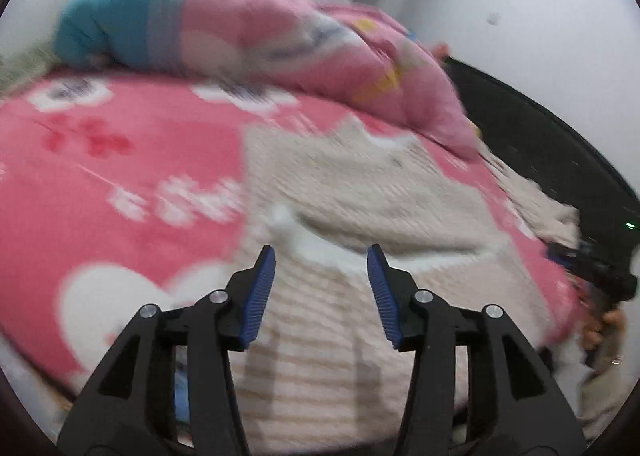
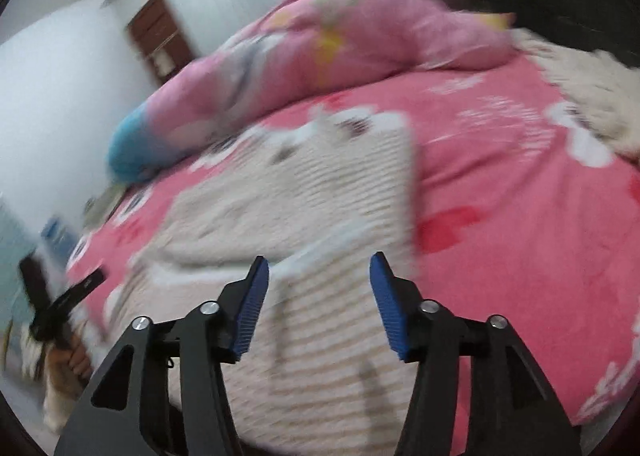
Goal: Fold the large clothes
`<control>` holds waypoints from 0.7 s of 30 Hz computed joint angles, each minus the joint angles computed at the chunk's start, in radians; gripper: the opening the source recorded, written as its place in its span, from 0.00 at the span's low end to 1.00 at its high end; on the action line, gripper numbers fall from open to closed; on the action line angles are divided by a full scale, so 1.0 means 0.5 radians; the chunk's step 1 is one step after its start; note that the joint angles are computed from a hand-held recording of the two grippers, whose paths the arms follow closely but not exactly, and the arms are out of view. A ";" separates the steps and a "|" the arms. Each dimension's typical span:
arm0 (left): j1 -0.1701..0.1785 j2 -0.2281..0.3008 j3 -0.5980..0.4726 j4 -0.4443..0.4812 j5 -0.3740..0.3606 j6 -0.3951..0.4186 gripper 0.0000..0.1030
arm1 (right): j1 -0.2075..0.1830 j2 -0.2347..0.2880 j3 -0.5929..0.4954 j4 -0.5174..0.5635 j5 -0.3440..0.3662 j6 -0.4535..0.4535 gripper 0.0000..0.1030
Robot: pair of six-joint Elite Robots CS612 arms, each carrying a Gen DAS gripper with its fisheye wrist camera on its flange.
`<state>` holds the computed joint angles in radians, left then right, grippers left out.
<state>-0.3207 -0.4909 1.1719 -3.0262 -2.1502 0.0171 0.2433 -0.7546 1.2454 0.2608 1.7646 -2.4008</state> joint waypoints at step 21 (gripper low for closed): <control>-0.192 0.003 0.098 -0.214 0.663 0.250 0.00 | 0.078 0.382 -0.612 0.553 0.241 -0.127 0.04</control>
